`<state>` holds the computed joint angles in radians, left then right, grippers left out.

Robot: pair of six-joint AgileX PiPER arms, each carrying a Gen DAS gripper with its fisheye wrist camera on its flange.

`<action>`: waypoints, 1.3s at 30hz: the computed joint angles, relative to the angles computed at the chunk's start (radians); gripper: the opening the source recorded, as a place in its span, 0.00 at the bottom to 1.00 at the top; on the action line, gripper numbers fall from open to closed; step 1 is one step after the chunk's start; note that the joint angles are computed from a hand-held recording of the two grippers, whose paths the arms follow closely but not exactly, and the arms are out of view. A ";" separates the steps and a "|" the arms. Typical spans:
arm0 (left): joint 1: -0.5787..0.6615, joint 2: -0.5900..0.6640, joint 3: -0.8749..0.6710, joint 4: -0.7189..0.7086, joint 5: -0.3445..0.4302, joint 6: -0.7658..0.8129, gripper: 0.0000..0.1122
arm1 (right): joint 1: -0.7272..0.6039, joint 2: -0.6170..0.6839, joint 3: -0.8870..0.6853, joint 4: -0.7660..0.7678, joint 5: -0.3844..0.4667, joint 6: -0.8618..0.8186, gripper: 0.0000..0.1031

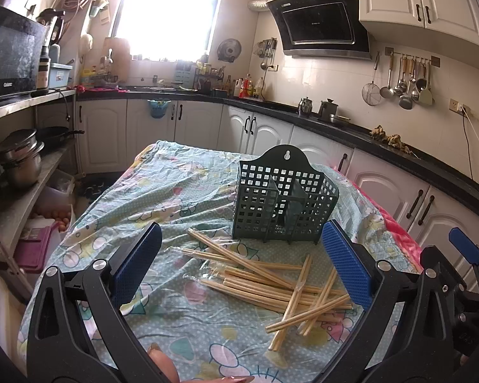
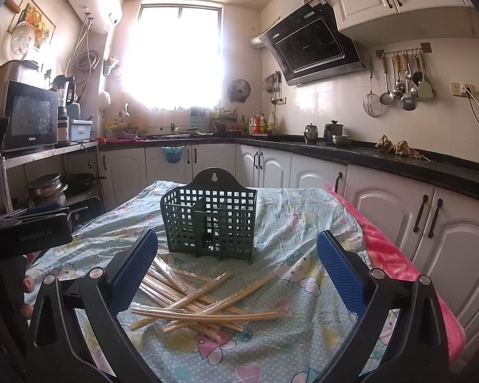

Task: Organize utensils

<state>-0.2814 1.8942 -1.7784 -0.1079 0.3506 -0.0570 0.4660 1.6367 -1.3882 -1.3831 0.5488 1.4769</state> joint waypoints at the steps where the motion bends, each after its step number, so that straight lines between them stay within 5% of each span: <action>1: 0.002 0.000 -0.001 -0.018 0.002 0.015 0.83 | 0.001 0.001 -0.004 0.007 0.002 -0.007 0.94; 18: 0.005 0.002 0.002 -0.038 0.004 0.025 0.83 | -0.009 0.009 -0.011 0.041 -0.009 -0.037 0.94; 24: 0.034 0.045 -0.062 -0.115 0.073 0.063 0.83 | -0.017 0.019 -0.028 0.116 -0.032 -0.117 0.94; 32: 0.118 0.138 -0.219 -0.199 0.218 0.072 0.83 | -0.064 0.079 -0.149 0.522 -0.085 -0.546 0.94; 39: 0.178 0.271 -0.470 -0.232 0.398 0.043 0.83 | -0.103 0.167 -0.320 0.847 -0.009 -0.878 0.94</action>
